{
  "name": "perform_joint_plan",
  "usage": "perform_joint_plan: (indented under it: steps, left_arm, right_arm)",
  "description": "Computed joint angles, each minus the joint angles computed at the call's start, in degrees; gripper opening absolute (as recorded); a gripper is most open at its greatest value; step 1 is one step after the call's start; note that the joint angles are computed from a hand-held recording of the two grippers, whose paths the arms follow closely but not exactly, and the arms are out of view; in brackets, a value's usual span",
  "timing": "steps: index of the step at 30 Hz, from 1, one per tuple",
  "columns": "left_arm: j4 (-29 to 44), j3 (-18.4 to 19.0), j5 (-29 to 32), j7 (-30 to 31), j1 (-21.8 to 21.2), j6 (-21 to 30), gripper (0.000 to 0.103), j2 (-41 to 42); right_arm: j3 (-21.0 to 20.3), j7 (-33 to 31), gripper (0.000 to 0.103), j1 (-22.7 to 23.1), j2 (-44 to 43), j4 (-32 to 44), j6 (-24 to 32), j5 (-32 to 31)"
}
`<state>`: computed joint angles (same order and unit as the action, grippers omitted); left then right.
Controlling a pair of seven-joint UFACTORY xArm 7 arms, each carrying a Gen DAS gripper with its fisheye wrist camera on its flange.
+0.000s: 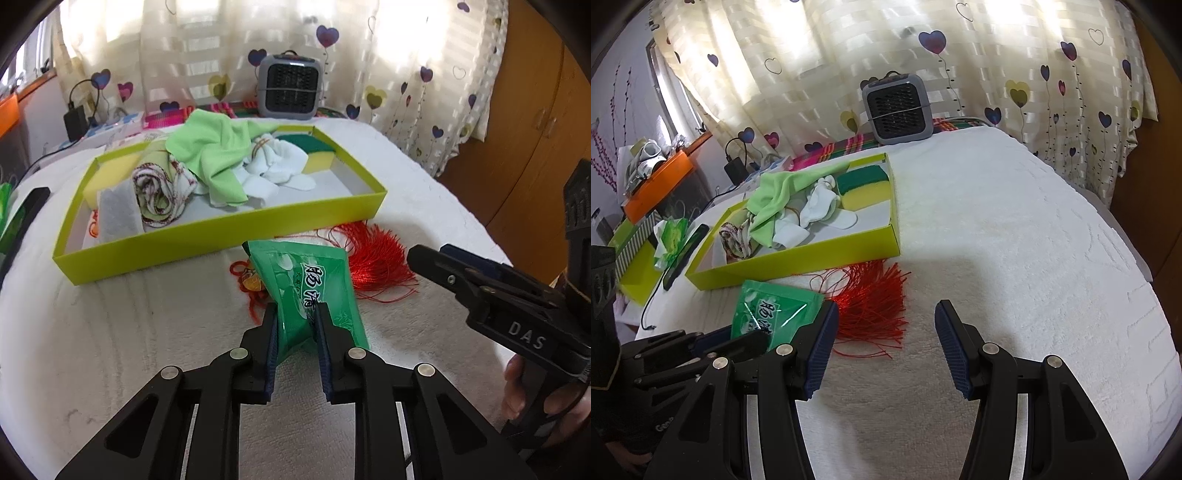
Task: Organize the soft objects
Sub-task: 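Grasp the green printed packet with the left tool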
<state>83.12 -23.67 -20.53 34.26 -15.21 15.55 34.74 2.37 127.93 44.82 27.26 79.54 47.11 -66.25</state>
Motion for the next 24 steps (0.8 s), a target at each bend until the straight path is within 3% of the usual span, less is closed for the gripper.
perform_joint_plan:
  steps: [11,24]
  left_arm:
    - [-2.3,-5.3,-7.2,6.8,6.4,0.4,0.017,-1.9]
    - [-5.4,-2.0,-14.6,12.2,7.9,2.4,0.017,-5.3]
  right_arm:
    - [0.0,-0.2,0.055,-0.1,0.0,-0.1,-0.1,0.3]
    - [-0.4,-6.5,0.055,0.4,2.0,3.7,0.7,1.8]
